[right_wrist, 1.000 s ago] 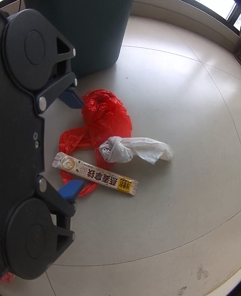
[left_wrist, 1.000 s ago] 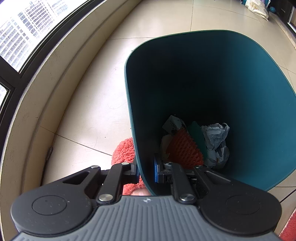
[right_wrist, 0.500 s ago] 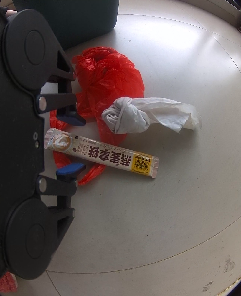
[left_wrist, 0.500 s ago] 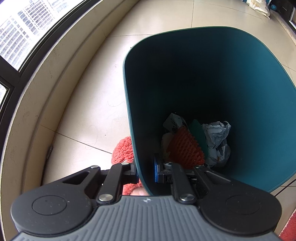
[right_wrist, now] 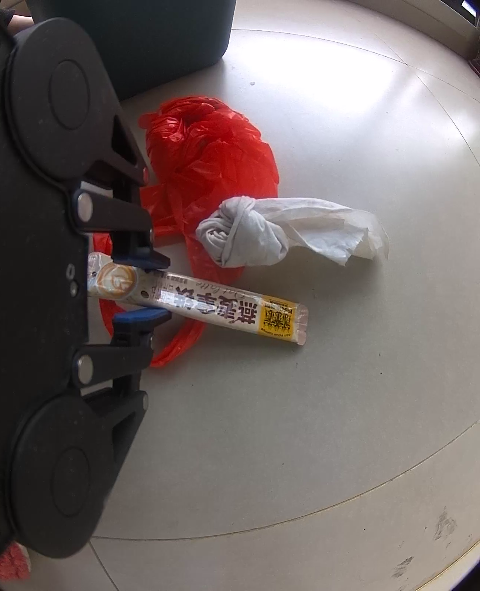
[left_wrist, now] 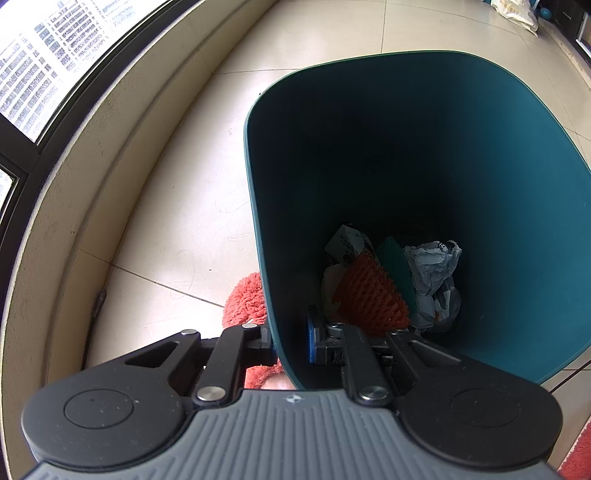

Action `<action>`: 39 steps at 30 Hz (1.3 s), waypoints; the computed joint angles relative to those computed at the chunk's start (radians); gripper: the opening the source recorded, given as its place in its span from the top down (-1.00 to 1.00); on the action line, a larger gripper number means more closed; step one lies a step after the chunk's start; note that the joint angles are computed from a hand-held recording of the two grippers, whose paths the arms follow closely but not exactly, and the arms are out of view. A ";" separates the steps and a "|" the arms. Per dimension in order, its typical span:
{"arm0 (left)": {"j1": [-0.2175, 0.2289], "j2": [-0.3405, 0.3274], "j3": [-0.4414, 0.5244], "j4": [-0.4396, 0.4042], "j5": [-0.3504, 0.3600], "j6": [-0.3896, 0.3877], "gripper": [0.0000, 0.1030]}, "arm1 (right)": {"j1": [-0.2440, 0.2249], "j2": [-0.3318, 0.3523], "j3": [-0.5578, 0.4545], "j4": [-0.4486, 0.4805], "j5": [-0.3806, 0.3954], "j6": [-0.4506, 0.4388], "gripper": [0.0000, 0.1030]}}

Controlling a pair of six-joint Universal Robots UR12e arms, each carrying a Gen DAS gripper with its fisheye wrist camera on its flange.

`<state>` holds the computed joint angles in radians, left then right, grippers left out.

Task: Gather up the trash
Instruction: 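Return the right tool to the pile and grasp the snack stick packet, then carry the snack stick into the bin and open the right tool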

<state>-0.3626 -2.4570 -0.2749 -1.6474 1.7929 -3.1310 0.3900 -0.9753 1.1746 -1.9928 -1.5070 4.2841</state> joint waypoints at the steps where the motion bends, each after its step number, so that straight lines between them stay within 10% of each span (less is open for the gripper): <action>1: 0.000 0.000 -0.001 0.000 0.001 0.001 0.74 | 0.000 -0.005 0.004 -0.005 -0.001 0.002 0.61; 13: -0.001 -0.007 0.011 -0.010 0.004 -0.006 0.74 | 0.005 -0.084 0.029 -0.059 -0.046 -0.004 0.86; 26: 0.004 0.016 -0.028 0.022 -0.011 -0.007 0.74 | 0.037 -0.083 -0.172 0.001 -0.159 -0.177 0.86; 39: 0.014 0.053 -0.085 0.069 -0.046 -0.014 0.74 | 0.099 0.176 -0.668 0.017 -0.045 -0.432 0.86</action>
